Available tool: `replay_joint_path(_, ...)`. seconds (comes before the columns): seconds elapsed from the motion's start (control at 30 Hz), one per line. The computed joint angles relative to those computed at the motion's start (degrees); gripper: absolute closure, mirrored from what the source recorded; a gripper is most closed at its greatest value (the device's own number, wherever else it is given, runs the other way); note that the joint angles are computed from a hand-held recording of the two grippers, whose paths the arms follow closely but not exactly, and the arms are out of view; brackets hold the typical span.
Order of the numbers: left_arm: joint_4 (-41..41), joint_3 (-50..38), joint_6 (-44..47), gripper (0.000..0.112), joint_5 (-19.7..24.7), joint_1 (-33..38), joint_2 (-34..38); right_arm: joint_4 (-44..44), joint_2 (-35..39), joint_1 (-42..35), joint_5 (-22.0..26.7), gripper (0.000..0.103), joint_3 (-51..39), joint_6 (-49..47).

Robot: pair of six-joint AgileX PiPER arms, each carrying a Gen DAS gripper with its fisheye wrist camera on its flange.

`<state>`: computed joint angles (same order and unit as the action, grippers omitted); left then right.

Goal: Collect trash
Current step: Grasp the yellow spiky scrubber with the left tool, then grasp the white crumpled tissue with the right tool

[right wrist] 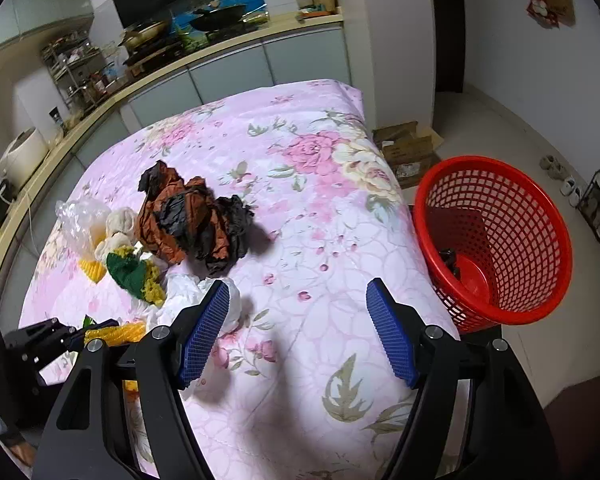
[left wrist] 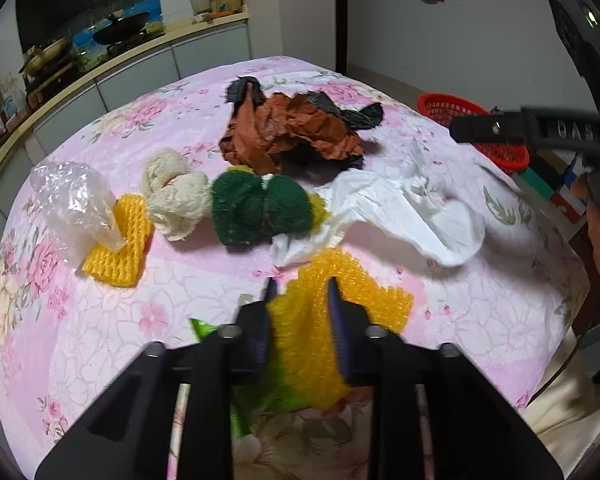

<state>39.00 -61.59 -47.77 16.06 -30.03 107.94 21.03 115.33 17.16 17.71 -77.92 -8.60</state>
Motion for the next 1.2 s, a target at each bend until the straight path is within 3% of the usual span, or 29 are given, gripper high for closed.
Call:
replay_joint_path(0.07,-4.1,0.1,4.0,0.099,-0.6,0.9,-0.3,-0.1,0.2,0.4,0.2,0.034,-0.3,-0.6)
replay_joint_path(0.23,0.7,1.3,-0.9,0.100,-0.3,1.0,-2.3,0.8,0.7,1.2,0.6,0.034,-0.9,-2.5)
replay_joint_path(0.43,6.8,3.1,-7.5,0.100,0.2,2.3,-6.4,8.9,1.5,1.7,2.5,0.034,-1.9,-12.0)
replay_joint_path(0.73,14.4,4.2,-17.4,0.100,1.9,4.0,-9.5,7.6,7.6,4.3,8.3,0.034,-8.9,-12.6)
replay_joint_path(0.9,17.5,5.1,-22.1,0.100,1.8,4.9,-10.3,0.7,9.7,6.8,6.7,0.034,-10.6,-7.1)
replay_joint_path(0.97,18.0,5.2,-22.7,0.100,2.1,5.1,-10.5,-0.9,9.5,7.4,5.2,0.040,-9.9,-6.0)
replay_joint_path(1.03,17.6,5.1,-22.7,0.100,2.2,5.5,-10.5,-1.6,9.6,7.5,5.2,0.056,-10.0,-6.2)
replay_joint_path(1.2,17.9,5.1,-23.8,0.100,2.5,5.5,-10.5,-1.8,9.3,7.5,4.5,0.080,-8.9,-7.5)
